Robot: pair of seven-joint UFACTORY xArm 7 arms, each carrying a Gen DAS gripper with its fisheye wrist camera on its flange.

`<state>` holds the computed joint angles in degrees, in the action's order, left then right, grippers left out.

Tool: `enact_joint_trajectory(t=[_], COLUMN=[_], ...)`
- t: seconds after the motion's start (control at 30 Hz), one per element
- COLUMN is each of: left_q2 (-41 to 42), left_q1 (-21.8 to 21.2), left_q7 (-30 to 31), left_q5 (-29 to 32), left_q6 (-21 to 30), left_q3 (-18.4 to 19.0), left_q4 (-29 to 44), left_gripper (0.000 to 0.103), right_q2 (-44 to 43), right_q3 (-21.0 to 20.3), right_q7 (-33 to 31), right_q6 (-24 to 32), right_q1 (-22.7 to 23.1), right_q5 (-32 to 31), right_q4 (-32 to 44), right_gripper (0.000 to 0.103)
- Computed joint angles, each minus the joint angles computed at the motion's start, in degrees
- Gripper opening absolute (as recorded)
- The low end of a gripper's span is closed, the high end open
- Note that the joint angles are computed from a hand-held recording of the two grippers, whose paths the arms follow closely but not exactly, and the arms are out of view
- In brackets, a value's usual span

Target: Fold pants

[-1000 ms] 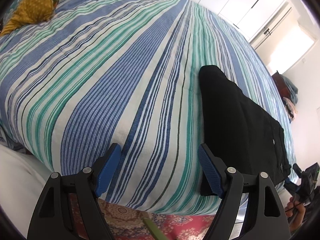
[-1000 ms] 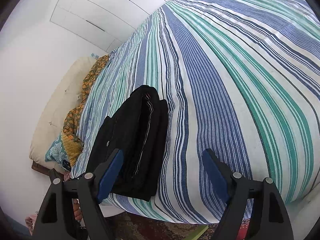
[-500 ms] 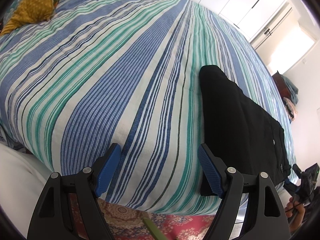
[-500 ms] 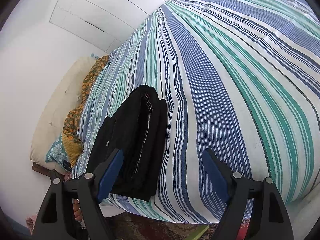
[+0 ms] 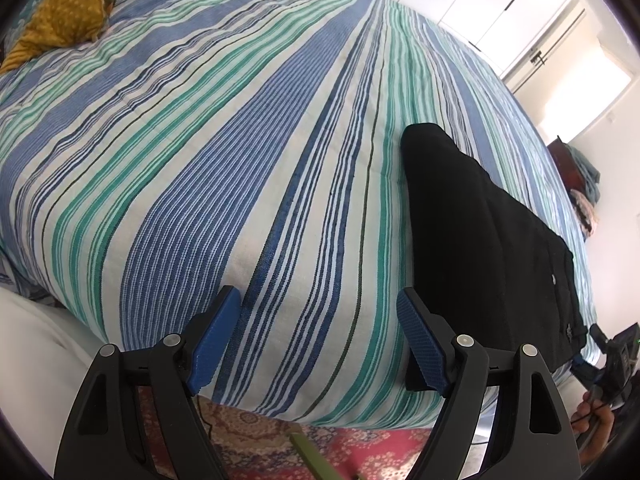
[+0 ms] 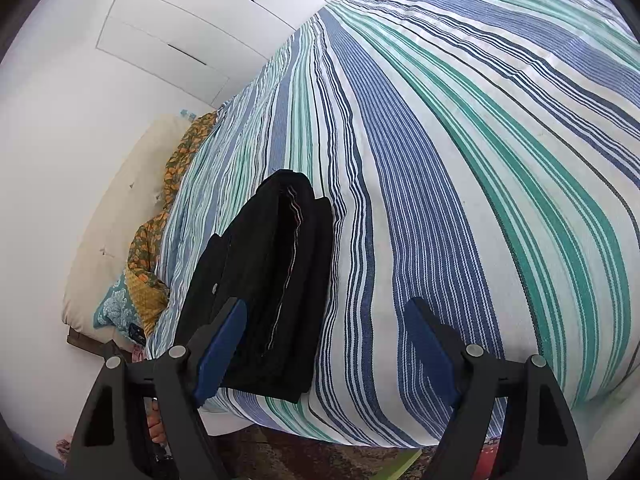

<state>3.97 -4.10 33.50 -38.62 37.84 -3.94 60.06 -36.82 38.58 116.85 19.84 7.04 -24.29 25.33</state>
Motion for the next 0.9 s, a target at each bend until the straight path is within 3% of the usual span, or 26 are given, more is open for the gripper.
enact_joint_trajectory(t=[0.7,0.77,0.9], left_q2=[-0.3,-0.7,0.2], left_q1=[-0.3,0.0,1.5], left_q7=[-0.8,-0.3,5.4], left_q5=[1.8,0.6,-6.9], left_q6=[-0.2,1.2,11.0], left_q3=[-0.1,0.1,0.7], left_q4=[-0.3,0.0,4.3], left_gripper=[0.084,0.084,0.084], right_q2=[-0.1,-0.4,-1.4], right_q3=[0.2,-0.1,-1.1], right_q7=[0.6,0.6,0.1], right_q6=[-0.7,-0.8,-3.9], right_q1=[-0.3,-0.2,-1.2], right_q5=[0.0,0.2,0.2], right_q4=[-0.3,-0.3,-0.3], right_gripper=[0.082,0.082,0.082])
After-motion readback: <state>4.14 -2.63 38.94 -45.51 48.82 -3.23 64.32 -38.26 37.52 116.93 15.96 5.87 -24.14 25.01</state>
